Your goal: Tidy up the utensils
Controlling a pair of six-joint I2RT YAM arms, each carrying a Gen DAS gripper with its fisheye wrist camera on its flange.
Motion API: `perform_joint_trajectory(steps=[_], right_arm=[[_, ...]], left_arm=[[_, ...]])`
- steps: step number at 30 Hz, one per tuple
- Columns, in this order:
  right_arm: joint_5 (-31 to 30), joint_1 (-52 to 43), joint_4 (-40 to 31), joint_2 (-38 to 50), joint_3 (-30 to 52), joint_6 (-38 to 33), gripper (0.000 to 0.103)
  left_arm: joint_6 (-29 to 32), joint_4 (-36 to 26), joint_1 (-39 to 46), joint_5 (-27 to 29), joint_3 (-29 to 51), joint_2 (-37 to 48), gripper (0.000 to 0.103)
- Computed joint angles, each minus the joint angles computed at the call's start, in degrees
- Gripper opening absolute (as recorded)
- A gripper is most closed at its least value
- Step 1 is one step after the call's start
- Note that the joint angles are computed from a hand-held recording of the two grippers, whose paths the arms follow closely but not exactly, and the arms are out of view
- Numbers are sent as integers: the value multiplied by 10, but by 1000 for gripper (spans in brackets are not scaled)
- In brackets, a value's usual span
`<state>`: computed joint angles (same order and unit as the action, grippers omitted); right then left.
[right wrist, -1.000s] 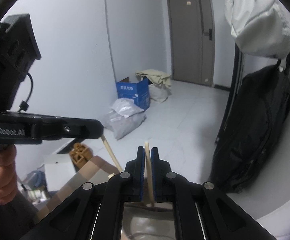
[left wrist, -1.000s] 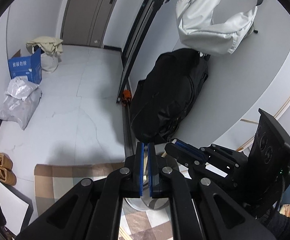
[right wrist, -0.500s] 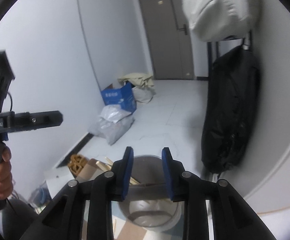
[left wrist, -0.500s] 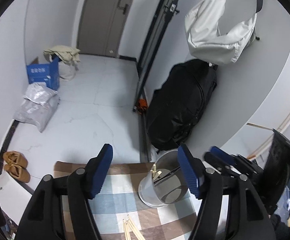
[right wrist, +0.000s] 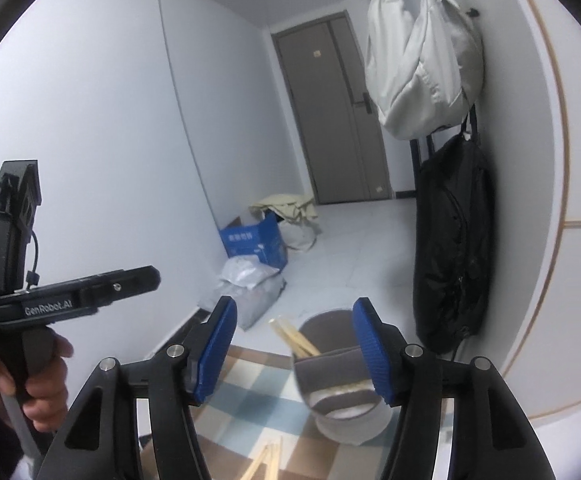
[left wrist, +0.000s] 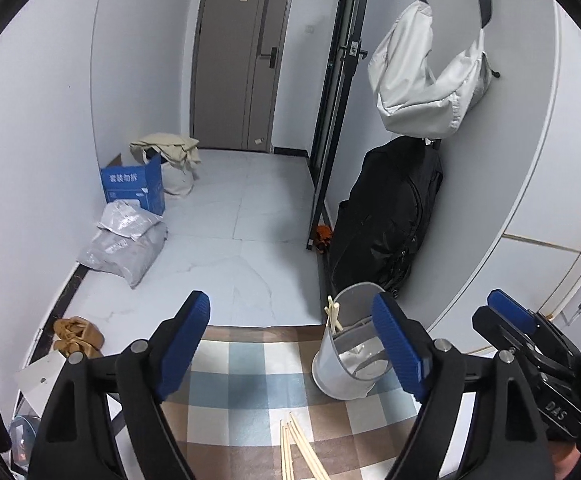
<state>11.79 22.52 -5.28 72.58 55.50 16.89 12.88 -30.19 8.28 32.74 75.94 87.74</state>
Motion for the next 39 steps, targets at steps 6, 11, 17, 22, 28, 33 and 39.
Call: perform_joint_trajectory(steps=[6,11,17,22,28,33,39], right_arm=[[58,59,17,-42,-48,27,68],[119,111,28,-69,-86,40,72],[167,161,44,-93,-130,64,78],[200,190,62,-97,-166,86,84],[215,211,100,-78,-214,119,94],[208,214,112,-42,-232,145,94],[167,186,84,17,-212,168,93]], left_arm=[[16,32,16,-1,-71,-55,86],[27,54,28,6,-118,-91,87],[36,92,41,15,-175,-128,93],[41,130,51,27,-224,-149,96],[51,184,68,49,-285,-155,98],[55,212,67,36,-312,-133,98],[78,195,63,24,-295,-78,98]])
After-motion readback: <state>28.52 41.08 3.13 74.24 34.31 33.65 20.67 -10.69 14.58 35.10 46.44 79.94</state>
